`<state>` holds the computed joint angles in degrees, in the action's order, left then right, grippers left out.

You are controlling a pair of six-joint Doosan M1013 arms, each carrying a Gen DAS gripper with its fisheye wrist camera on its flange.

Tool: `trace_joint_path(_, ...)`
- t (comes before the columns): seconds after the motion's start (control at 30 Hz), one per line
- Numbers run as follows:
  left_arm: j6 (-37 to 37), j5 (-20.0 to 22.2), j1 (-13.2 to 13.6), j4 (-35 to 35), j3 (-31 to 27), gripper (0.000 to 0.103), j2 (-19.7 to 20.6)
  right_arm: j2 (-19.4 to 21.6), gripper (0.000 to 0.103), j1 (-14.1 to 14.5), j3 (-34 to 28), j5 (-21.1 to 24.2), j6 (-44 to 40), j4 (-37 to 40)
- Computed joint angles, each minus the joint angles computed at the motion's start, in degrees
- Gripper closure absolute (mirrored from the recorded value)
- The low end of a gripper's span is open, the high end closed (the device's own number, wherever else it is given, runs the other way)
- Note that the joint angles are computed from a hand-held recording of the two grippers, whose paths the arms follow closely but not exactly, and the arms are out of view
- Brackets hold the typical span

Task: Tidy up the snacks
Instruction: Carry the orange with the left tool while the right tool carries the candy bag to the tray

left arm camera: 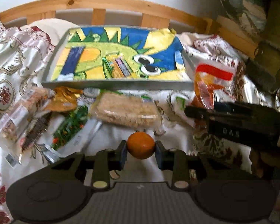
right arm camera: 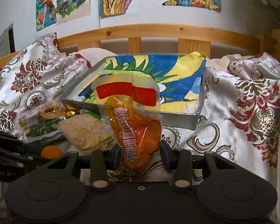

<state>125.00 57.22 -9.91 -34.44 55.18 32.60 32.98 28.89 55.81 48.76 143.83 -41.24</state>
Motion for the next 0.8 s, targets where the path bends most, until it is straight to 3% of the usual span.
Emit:
trace_joint_path(0.2, -1.1, -2.5, 0.7, -1.4, -3.4, 0.068, 1.1, -0.3, 0.059, 0.8, -0.3, -1.7, 2.4, -3.9)
trace_joint_path(0.37, -4.2, -4.7, 0.7, 0.3, -10.4, 0.068, 4.4, 1.1, 0.059, 0.6, -3.7, -3.1, 2.7, -6.4)
trace_joint_path(0.6, -9.9, -3.8, 0.1, 6.2, -25.9, 0.068, 12.7, 7.2, 0.059, -2.0, -14.3, -6.0, 1.2, -6.2)
trace_joint_path(0.8, -13.4, 3.2, -0.4, 9.8, -42.8, 0.068, 22.6, 12.9, 0.059, -4.0, -23.0, -5.3, -4.7, -0.3)
